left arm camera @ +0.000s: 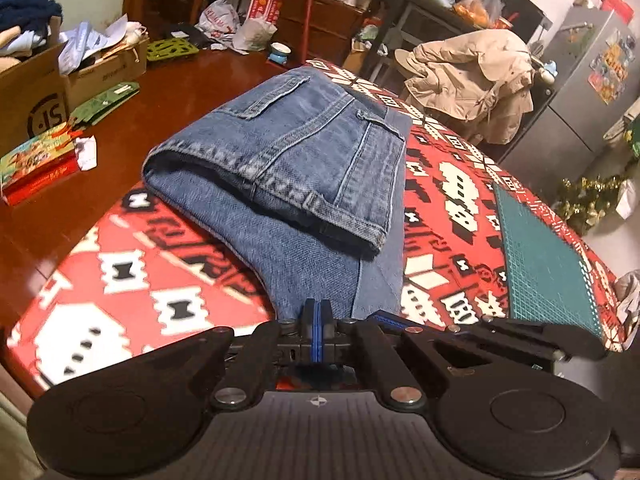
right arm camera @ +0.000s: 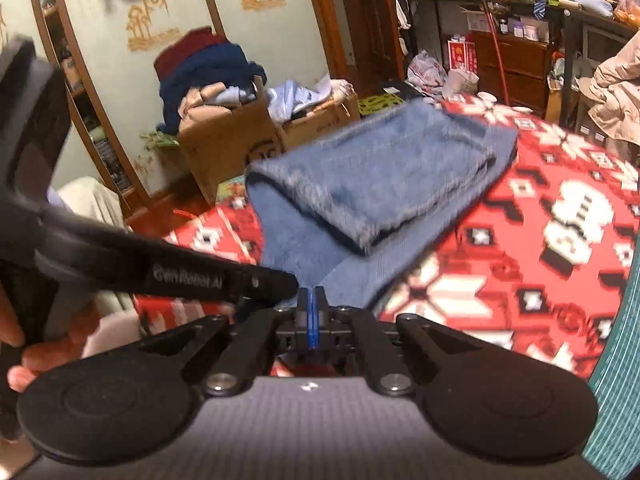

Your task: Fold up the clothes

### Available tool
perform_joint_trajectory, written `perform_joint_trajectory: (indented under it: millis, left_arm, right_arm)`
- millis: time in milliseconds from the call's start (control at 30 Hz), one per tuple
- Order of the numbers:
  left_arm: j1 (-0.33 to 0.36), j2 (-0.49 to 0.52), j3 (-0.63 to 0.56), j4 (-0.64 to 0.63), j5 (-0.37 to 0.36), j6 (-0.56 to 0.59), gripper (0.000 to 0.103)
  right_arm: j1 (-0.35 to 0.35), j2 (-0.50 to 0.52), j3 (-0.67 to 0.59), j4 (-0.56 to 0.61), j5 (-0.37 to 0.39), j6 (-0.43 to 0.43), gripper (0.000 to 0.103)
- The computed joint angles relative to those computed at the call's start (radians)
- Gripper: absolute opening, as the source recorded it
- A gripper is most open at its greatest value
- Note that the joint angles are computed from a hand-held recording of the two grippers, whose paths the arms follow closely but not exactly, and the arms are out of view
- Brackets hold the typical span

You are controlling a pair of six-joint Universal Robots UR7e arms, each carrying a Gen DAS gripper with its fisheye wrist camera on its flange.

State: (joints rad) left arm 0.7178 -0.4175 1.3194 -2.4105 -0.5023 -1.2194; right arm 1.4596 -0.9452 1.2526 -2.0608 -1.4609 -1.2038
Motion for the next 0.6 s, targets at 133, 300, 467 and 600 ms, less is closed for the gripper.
perform_joint_trajectory:
  millis: [133, 300, 467, 600]
  left_arm:
    - [-0.011, 0.001, 0.001, 0.044, -0.023, -0.027, 0.001]
    - [-0.037, -0.013, 0.05, -0.096, 0.025, 0.039, 0.0]
    - [-0.013, 0.01, 0.002, -0.137, 0.097, 0.112, 0.001]
    - [0.028, 0.01, -0.015, -0.054, 0.053, 0.054, 0.001]
  right_arm:
    - [-0.016, -0.013, 0.002, 0.034, -0.005, 0.012, 0.0]
    - [-0.015, -0.008, -0.057, 0.108, -0.021, 0.019, 0.001]
    - [0.01, 0.04, -0.104, 0.052, 0.014, 0.056, 0.002]
    - [0.026, 0.097, -0.119, -0.022, -0.033, 0.088, 0.002]
